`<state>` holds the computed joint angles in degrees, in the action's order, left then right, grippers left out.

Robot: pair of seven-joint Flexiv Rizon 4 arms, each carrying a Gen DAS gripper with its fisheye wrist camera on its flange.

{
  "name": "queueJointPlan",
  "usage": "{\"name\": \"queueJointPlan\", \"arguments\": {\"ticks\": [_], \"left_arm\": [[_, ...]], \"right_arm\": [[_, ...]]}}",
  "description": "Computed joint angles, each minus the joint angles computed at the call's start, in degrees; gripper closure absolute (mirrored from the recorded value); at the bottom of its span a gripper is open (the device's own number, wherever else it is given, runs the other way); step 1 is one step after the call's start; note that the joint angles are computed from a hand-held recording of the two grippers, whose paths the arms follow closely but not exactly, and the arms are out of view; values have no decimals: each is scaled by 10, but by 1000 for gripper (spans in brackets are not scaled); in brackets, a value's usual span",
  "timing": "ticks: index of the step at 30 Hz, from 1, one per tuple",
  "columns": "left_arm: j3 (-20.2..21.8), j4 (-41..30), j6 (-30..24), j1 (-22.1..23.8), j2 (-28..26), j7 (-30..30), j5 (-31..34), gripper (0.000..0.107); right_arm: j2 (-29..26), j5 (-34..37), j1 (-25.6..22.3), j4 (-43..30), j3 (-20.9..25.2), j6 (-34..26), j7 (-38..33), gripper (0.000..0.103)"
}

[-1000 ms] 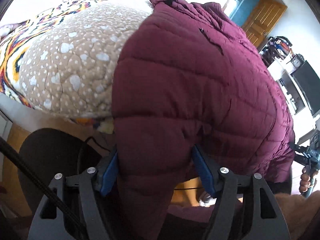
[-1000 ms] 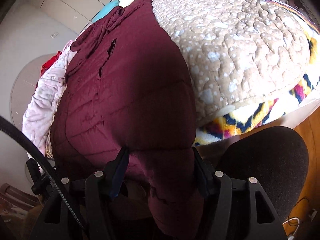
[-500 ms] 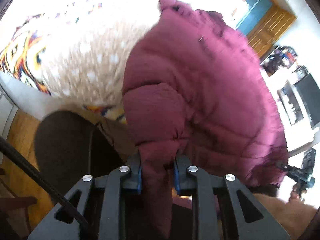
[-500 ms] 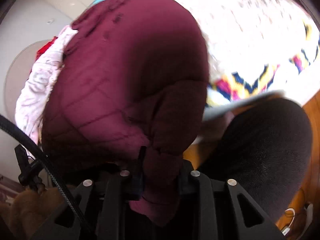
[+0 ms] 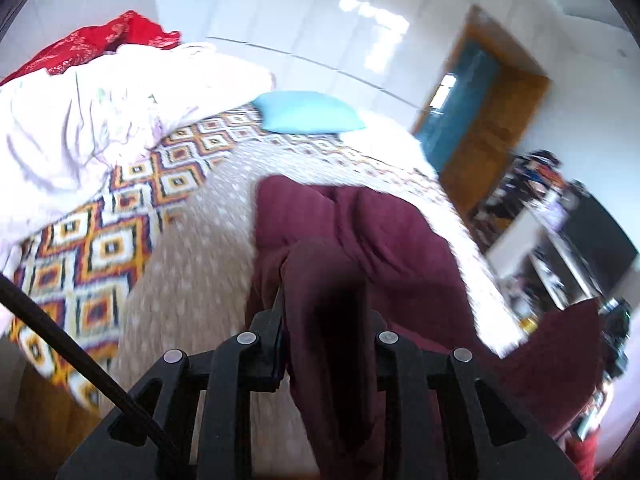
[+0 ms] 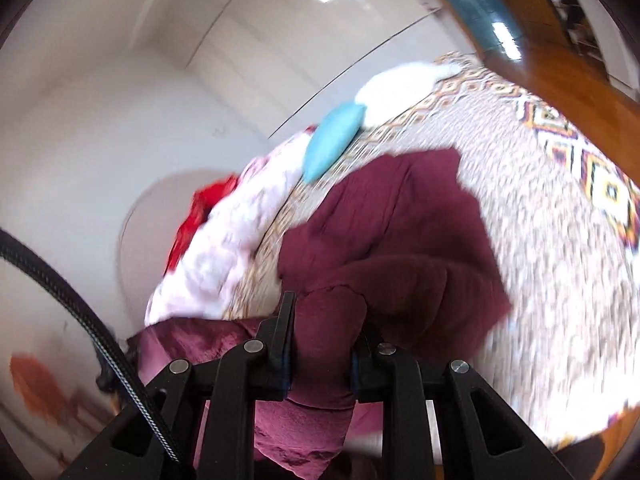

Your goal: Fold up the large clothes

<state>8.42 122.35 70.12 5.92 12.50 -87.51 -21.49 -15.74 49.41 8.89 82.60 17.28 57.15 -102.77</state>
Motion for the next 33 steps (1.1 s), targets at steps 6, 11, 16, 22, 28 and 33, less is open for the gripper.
{"name": "queueJointPlan", "arguments": {"ticks": [6, 11, 16, 22, 28, 33], "left_arm": [[-17, -117, -4, 39, -160, -61, 29, 65], [-48, -143, -34, 63, -215, 5, -82, 56], [-92, -128, 10, 69, -204, 213, -343, 36], [-52, -156, 5, 57, -215, 193, -298, 33], [-43, -162, -38, 73, -237, 161, -217, 33], [-54, -182, -76, 88, -272, 153, -200, 33]], "right_arm": [[-122, -257, 103, -61, -113, 49, 217, 80], [-212, -344, 107, -145, -125, -33, 308, 78], [-245, -290, 27, -183, -28, -33, 269, 62], [-235, -199, -35, -194, 48, -34, 189, 43], [-189, -96, -78, -173, 73, -6, 105, 18], [-181, -272, 33, -143, -60, 29, 183, 13]]}}
